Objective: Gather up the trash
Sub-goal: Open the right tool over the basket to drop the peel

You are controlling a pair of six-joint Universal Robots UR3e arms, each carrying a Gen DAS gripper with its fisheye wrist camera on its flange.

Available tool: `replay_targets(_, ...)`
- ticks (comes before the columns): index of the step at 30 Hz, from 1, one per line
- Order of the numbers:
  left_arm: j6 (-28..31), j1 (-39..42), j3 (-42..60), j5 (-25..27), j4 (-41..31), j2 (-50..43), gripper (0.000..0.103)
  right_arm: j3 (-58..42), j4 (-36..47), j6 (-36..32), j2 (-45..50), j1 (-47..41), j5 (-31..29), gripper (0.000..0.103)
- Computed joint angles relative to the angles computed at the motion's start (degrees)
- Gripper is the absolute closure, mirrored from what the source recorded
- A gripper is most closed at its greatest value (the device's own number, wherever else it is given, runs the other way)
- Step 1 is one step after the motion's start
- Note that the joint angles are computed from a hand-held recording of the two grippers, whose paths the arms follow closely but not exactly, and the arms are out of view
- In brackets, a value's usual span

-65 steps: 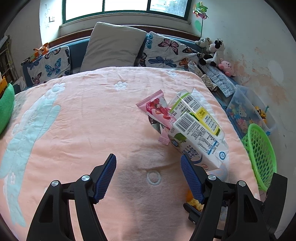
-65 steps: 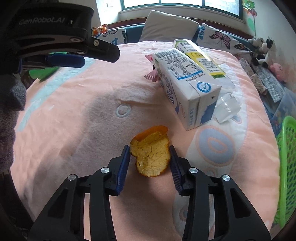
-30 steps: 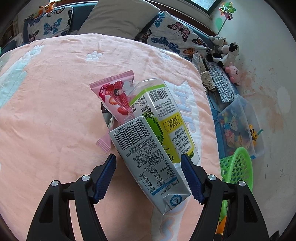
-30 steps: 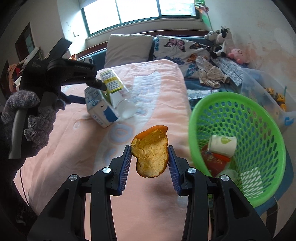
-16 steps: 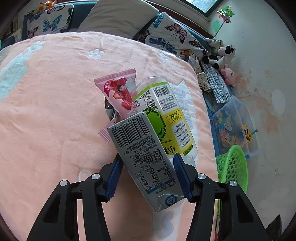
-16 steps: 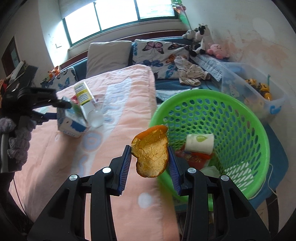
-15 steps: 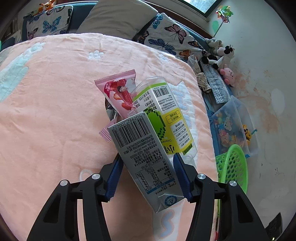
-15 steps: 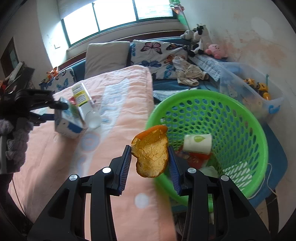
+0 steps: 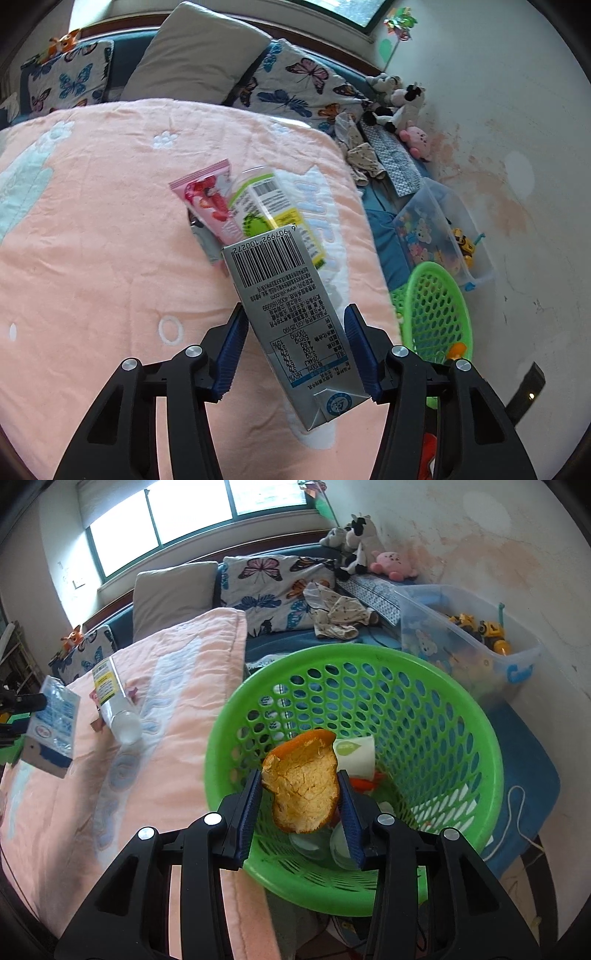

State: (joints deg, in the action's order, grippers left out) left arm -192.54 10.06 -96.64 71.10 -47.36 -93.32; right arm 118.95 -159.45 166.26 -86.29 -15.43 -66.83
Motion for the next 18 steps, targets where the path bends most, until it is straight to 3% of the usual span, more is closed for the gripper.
replay_targets(5, -0.41, -3.01, 3.32, -0.66, -0.42, -1.69, 0.051, 0.95, 0.33, -0.34, -0.55, -2.01, 1.03, 0.049)
replay_targets(15, -1.52, -13.27, 15.46, -0.49, -0.50, -11.82, 0.051, 5.41, 1.67, -2.86, -6.22, -6.54, 4.40, 0.047)
replay_targets(18, -1.92, -16.45, 20.58, 0.03, -0.96, -16.02, 0.051, 7.29, 2.23, -3.70, -8.65, -8.20, 5.26, 0.043)
